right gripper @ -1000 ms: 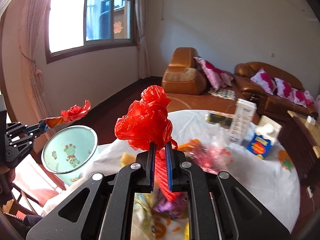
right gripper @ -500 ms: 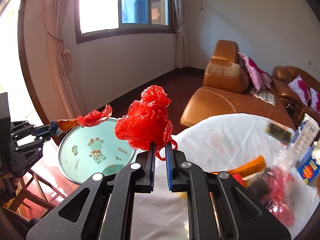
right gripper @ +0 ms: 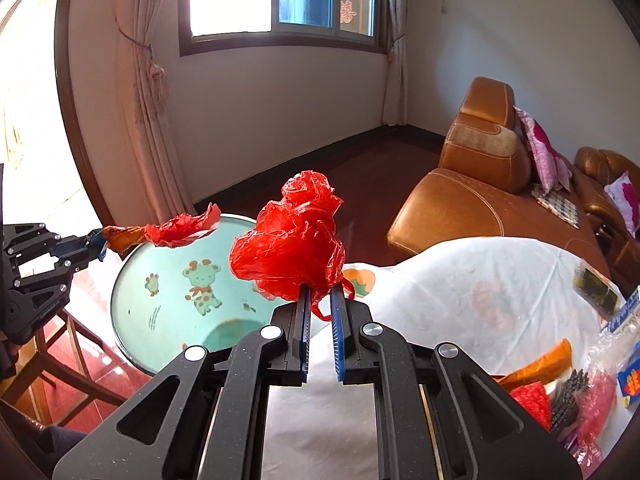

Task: Collect trash
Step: 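Carry the wrapper and red bag in both tools over the teal bin, then open both tools to drop the wrapper and red bag into the bin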

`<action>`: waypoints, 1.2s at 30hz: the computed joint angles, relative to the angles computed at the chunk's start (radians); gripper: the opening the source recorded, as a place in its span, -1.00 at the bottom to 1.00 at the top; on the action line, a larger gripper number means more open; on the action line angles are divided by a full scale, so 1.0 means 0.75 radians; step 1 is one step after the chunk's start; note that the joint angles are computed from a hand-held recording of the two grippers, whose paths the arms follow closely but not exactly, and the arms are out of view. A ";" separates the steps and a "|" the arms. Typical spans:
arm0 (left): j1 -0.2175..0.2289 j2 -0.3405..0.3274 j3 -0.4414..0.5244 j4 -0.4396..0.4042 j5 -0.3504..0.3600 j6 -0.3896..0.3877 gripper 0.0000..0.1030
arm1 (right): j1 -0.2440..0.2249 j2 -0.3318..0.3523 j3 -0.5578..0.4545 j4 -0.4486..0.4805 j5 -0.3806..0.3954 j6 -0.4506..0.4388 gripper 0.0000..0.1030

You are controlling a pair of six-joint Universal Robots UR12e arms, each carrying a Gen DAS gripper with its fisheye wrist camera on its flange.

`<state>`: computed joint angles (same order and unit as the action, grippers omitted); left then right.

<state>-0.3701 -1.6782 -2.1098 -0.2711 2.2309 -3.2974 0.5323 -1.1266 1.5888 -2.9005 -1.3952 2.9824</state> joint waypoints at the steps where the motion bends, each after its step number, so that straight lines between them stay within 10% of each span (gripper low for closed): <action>1: -0.002 -0.001 -0.001 0.000 0.006 0.003 -0.79 | 0.002 0.002 -0.003 0.005 0.000 -0.009 -0.80; 22: -0.003 -0.005 0.004 -0.004 0.023 0.021 -0.72 | 0.044 0.024 -0.027 0.063 0.009 -0.192 -0.78; 26: -0.005 -0.006 0.005 0.006 0.027 0.017 -0.44 | 0.044 0.026 -0.027 0.067 0.035 -0.196 -0.39; 36: -0.013 -0.011 0.009 0.020 0.032 0.028 -0.30 | 0.051 0.022 -0.026 0.054 0.016 -0.187 -0.31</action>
